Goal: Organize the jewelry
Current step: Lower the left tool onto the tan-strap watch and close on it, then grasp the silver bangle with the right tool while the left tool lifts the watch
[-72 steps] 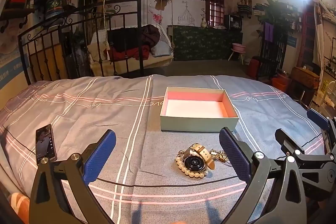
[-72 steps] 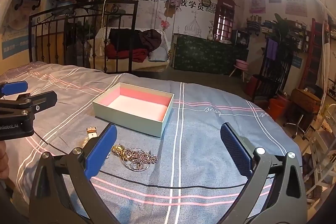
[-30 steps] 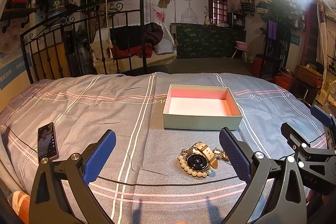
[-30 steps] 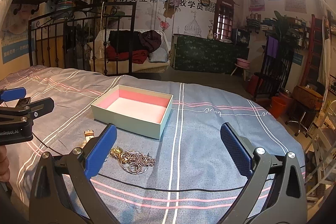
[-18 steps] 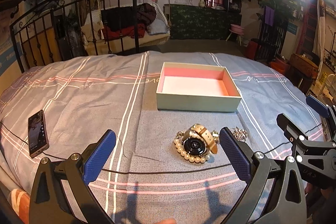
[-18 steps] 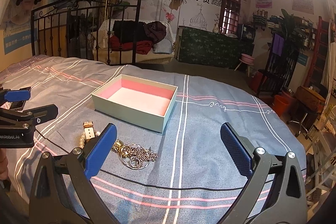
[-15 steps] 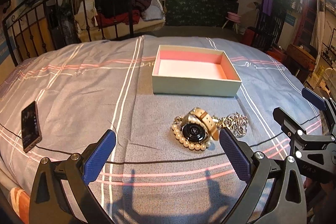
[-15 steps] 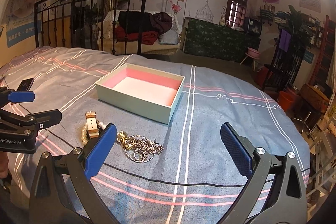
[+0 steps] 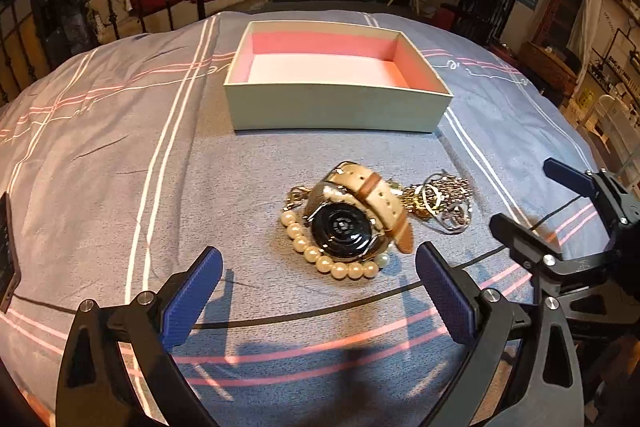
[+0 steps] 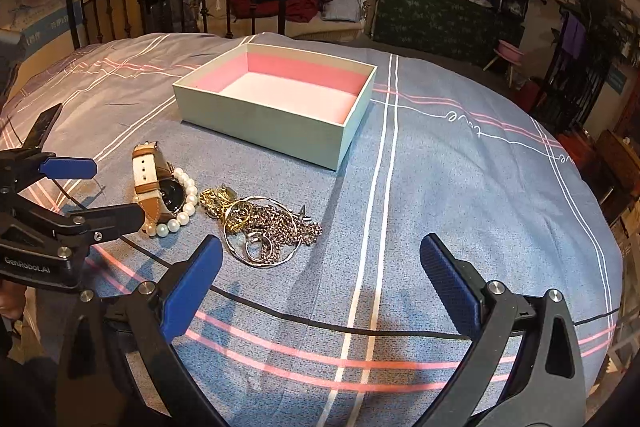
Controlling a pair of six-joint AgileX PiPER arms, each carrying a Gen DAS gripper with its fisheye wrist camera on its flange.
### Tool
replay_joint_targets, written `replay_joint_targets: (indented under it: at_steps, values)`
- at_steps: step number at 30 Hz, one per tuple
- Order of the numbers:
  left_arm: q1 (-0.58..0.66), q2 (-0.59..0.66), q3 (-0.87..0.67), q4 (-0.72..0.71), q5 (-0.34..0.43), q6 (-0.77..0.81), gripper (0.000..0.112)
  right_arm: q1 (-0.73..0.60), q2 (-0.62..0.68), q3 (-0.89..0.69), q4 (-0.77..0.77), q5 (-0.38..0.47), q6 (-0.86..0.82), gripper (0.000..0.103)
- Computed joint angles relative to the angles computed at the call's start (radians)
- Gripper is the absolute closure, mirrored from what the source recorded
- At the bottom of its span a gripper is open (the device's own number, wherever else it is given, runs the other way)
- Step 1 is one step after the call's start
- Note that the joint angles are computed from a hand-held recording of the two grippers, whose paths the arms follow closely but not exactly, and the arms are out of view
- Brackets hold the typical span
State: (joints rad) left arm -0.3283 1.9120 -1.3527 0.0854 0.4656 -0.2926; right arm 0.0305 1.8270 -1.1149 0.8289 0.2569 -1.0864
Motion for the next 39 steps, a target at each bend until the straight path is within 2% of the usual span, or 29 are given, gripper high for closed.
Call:
replay_joint_targets:
  at_steps: [2, 3, 5, 6, 8, 9, 11, 17, 19, 21, 23, 24, 25, 28, 34, 37, 38, 39]
  values:
    - [-0.006, 0.019, -0.017, 0.009, -0.030, 0.034, 0.017, -0.006, 0.026, -0.021, -0.005, 0.018, 0.006, 0.006]
    - [-0.018, 0.038, -0.030, 0.073, -0.047, -0.006, 0.017, -0.004, 0.042, -0.034, -0.023, 0.025, 0.028, 0.006]
    - [-0.025, 0.080, -0.082, 0.102, -0.035, 0.014, 0.020, -0.008, 0.072, -0.057, -0.028, 0.049, 0.034, 0.006]
    - [-0.021, 0.091, -0.096, 0.058, -0.043, 0.080, 0.030, -0.010, 0.080, -0.065, -0.041, 0.058, 0.045, 0.006]
    - [-0.013, 0.107, -0.117, -0.044, -0.054, 0.224, 0.040, -0.014, 0.086, -0.069, -0.038, 0.070, 0.036, 0.006]
    - [-0.010, 0.116, -0.129, -0.082, -0.048, 0.273, 0.051, -0.013, 0.089, -0.076, -0.058, 0.080, 0.052, 0.006]
    - [-0.009, 0.131, -0.148, -0.092, -0.034, 0.289, 0.057, -0.007, 0.102, -0.099, -0.097, 0.096, 0.084, 0.006]
    - [0.032, 0.115, -0.116, -0.259, -0.064, 0.403, 0.063, 0.005, 0.196, -0.262, -0.184, 0.269, 0.198, 0.006]
    - [0.038, 0.106, -0.106, -0.276, -0.069, 0.403, 0.064, 0.021, 0.232, -0.317, -0.235, 0.310, 0.255, 0.006]
    - [0.038, 0.101, -0.103, -0.252, -0.067, 0.372, 0.064, 0.032, 0.250, -0.343, -0.280, 0.335, 0.289, 0.011]
    - [0.041, 0.089, -0.095, -0.248, -0.069, 0.361, 0.065, 0.040, 0.241, -0.326, -0.285, 0.314, 0.280, 0.029]
    - [0.042, 0.085, -0.093, -0.248, -0.073, 0.358, 0.067, 0.039, 0.234, -0.316, -0.280, 0.304, 0.272, 0.035]
    - [0.042, 0.079, -0.089, -0.248, -0.077, 0.355, 0.068, 0.038, 0.225, -0.305, -0.281, 0.296, 0.267, 0.046]
    - [0.043, 0.065, -0.080, -0.250, -0.087, 0.360, 0.070, 0.022, 0.217, -0.297, -0.232, 0.316, 0.216, 0.047]
    - [0.036, 0.042, -0.052, -0.200, -0.101, 0.311, 0.073, 0.006, 0.168, -0.231, -0.147, 0.282, 0.130, 0.047]
    - [0.037, 0.024, -0.042, -0.180, -0.109, 0.287, 0.081, 0.000, 0.137, -0.210, -0.113, 0.270, 0.096, 0.047]
    - [0.039, 0.020, -0.045, -0.196, -0.107, 0.301, 0.093, -0.004, 0.131, -0.210, -0.106, 0.274, 0.090, 0.047]
    - [0.047, 0.019, -0.055, -0.242, -0.092, 0.344, 0.094, -0.006, 0.124, -0.208, -0.096, 0.273, 0.080, 0.047]
